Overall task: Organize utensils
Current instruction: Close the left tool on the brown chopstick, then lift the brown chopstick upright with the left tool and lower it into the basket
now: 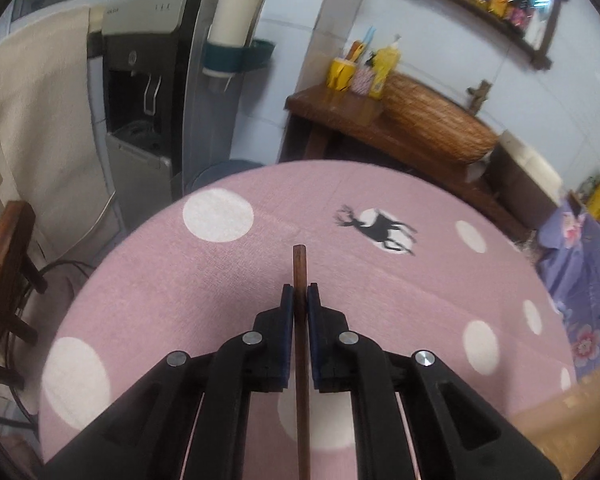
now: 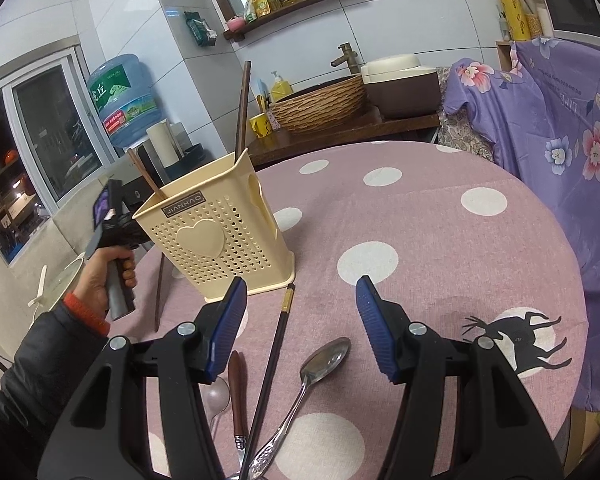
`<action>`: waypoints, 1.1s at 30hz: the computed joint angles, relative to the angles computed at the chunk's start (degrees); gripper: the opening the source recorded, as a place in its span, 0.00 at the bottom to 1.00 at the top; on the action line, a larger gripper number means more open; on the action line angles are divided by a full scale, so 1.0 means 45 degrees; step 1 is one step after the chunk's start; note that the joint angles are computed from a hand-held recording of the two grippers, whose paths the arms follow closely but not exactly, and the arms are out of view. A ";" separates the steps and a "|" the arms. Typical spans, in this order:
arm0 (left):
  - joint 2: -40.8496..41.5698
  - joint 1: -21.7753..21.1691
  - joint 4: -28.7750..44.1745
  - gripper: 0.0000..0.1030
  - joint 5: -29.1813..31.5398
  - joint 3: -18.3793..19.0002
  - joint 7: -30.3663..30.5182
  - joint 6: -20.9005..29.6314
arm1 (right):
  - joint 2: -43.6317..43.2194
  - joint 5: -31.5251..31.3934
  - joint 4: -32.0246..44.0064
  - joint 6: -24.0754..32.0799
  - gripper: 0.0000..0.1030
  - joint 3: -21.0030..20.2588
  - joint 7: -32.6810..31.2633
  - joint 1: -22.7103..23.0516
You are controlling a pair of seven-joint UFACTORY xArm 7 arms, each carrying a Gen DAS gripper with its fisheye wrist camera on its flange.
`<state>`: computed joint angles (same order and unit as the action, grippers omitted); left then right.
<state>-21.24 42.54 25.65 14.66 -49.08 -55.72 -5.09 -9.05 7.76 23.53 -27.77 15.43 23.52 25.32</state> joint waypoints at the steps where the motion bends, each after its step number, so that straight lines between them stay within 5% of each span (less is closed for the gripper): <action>1: -0.0468 -0.1055 -0.0396 0.08 -0.0084 0.0916 0.0137 -0.0183 | -0.0086 -0.0010 -0.0086 -0.0040 0.56 0.0002 0.0026 0.0018; 5: -0.2951 -0.4461 -0.1850 0.08 -0.0650 0.3468 0.0884 -0.0116 | -0.0416 0.0076 -0.0405 -0.0174 0.56 0.0109 0.0084 0.0075; 13: -0.7872 -0.7685 -0.3431 0.07 -0.1045 0.4990 0.1072 0.1778 | -0.1028 -0.0067 -0.0976 -0.0270 0.56 0.0211 0.0504 0.0178; 22: -0.9433 -0.8334 -0.2936 0.07 -0.0635 0.5447 0.1023 0.3032 | -0.1769 0.0265 -0.1461 -0.0288 0.56 0.0706 0.0551 0.0124; 33: -0.8970 -0.7279 -0.0319 0.07 -0.0331 0.4945 0.1151 0.2558 | -0.1835 -0.0391 -0.1649 -0.0296 0.56 0.0366 0.1014 0.0218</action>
